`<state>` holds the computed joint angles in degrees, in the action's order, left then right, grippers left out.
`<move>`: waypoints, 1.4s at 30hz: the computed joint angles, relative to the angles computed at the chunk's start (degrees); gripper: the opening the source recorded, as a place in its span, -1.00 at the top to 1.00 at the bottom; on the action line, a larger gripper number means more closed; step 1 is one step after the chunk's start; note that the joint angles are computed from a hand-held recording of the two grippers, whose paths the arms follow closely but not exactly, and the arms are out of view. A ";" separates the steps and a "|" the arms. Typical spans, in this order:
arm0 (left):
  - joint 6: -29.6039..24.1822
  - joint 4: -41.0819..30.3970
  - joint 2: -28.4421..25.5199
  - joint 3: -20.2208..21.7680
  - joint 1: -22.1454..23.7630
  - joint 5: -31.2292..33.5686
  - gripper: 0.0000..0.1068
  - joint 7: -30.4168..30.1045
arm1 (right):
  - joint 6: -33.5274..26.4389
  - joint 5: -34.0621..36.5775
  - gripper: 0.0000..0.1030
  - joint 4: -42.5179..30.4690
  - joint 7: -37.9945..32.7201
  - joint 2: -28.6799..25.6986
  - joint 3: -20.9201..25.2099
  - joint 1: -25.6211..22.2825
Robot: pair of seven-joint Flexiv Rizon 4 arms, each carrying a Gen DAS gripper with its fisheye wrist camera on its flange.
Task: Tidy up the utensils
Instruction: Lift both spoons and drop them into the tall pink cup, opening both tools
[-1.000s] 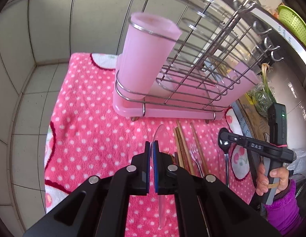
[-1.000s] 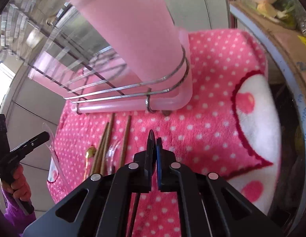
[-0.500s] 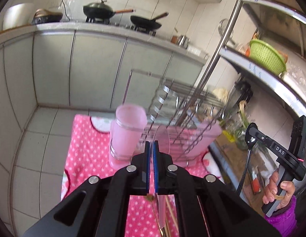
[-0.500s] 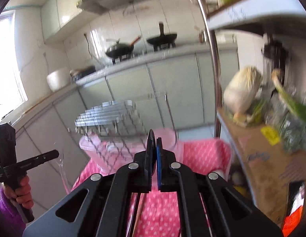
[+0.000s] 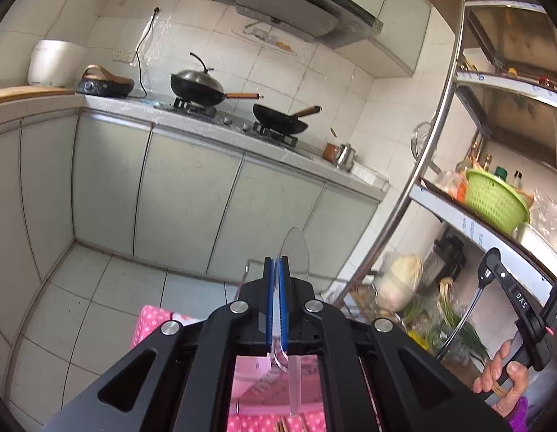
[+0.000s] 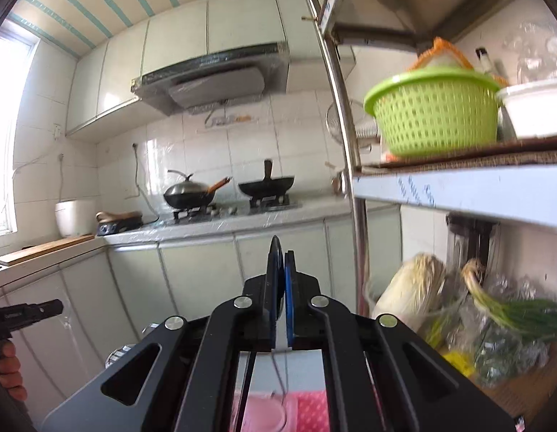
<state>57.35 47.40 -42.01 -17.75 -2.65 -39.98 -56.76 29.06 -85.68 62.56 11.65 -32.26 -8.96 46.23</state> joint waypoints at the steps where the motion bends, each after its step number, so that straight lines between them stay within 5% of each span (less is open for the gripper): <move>1: 0.75 -2.21 -1.35 0.34 -0.65 0.53 0.96 -0.54 | -0.20 -0.45 0.92 -1.07 -0.74 -0.72 -0.62 -0.11; 9: 6.06 -16.80 -11.39 1.98 -4.99 7.24 0.96 -1.17 | 1.50 1.63 0.92 -7.40 -5.76 -6.87 -4.12 -1.30; 20: 10.13 -2.77 -8.00 -1.05 -3.22 7.71 0.96 6.93 | 6.42 11.37 0.92 -2.32 -4.93 -6.72 -2.03 -3.00; 26: 8.10 1.79 -6.14 -0.09 -2.81 7.74 0.96 7.95 | 10.18 17.71 0.92 0.25 -4.25 -5.83 0.25 -4.32; 33: -0.79 -4.40 -9.10 5.89 -4.59 11.79 0.96 -1.03 | 11.37 23.22 0.91 -0.97 -7.32 -6.35 0.64 -4.04; 40: -6.33 -8.26 -10.76 5.83 -3.97 12.51 0.89 -6.48 | 13.48 29.12 0.87 -1.70 -9.67 -6.11 1.84 -5.07; 42: -7.07 -8.75 -10.82 5.82 -3.76 12.54 0.79 -7.58 | 14.45 30.56 0.57 -1.43 -10.11 -5.93 2.05 -5.27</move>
